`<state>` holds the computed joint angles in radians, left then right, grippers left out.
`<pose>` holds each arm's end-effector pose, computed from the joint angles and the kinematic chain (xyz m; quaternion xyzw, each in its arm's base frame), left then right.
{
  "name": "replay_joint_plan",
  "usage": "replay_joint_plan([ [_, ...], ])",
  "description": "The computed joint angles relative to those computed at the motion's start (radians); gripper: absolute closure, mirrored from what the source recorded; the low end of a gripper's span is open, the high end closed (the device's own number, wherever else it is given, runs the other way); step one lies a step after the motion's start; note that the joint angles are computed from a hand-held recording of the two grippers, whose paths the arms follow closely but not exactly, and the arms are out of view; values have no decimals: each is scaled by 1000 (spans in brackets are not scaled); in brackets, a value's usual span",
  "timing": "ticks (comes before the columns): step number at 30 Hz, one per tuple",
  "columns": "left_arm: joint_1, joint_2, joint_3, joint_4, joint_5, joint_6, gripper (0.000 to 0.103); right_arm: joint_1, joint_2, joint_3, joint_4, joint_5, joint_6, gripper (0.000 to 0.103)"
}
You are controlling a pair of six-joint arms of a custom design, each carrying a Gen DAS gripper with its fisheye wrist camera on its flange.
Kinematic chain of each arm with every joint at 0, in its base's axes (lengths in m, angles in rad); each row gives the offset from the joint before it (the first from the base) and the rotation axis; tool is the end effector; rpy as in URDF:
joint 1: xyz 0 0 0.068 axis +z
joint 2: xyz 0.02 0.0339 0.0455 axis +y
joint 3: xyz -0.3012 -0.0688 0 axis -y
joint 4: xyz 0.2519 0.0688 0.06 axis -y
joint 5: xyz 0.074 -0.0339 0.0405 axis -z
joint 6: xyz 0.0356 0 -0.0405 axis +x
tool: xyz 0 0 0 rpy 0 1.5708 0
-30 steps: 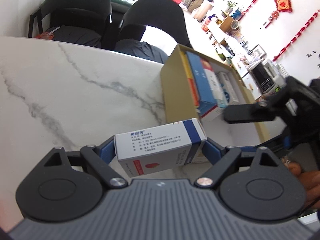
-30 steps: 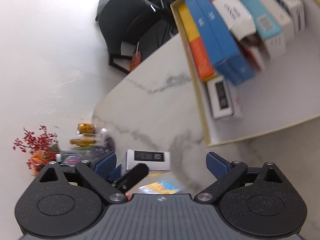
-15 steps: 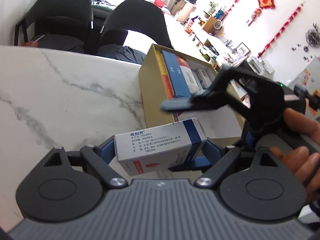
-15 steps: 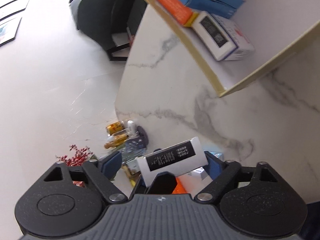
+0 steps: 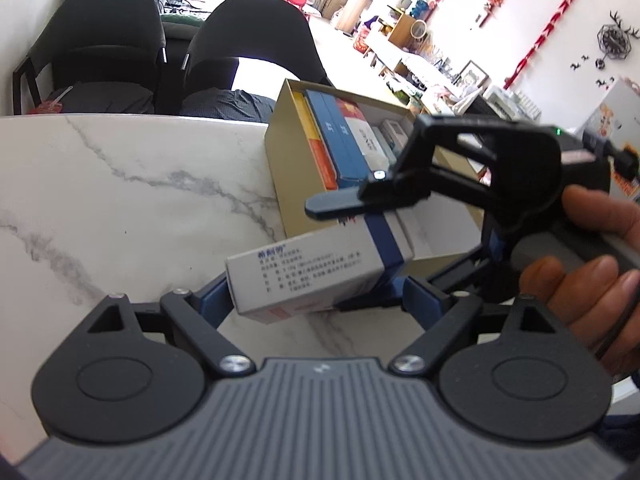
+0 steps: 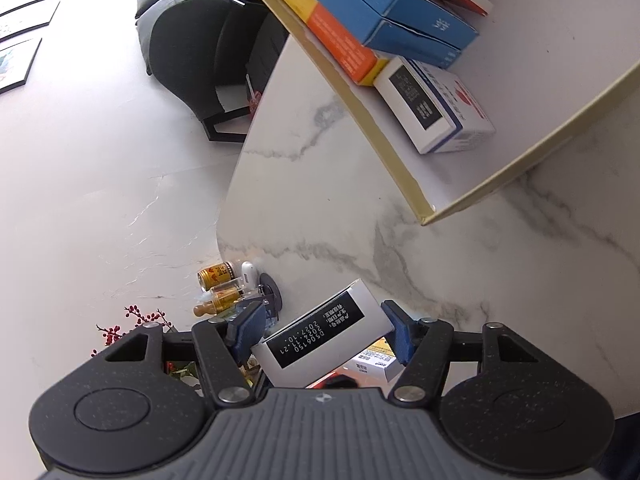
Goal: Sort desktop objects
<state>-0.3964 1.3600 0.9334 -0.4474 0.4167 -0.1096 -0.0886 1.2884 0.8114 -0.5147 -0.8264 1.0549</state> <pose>0.2523 -0.1212 0.2767 0.2013 0.9001 -0.2718 0.2747 0.2425 0.0047 0.2583 0.3785 0.8002 0.4623 0.0528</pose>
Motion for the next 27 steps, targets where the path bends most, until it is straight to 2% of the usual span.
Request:
replay_joint_plan([
  [7, 14, 6, 9, -14, 15, -17, 12, 12, 3, 13, 7, 19, -37, 37],
  [17, 19, 6, 29, -42, 1, -20, 10, 6, -26, 111, -79, 111, -226, 37],
  [21, 12, 3, 35, -40, 1, -27, 10, -30, -33, 118, -77, 74, -246, 37],
  [27, -17, 3, 51, -41, -16, -32, 7, -38, -43, 134, -103, 88, -309, 37],
])
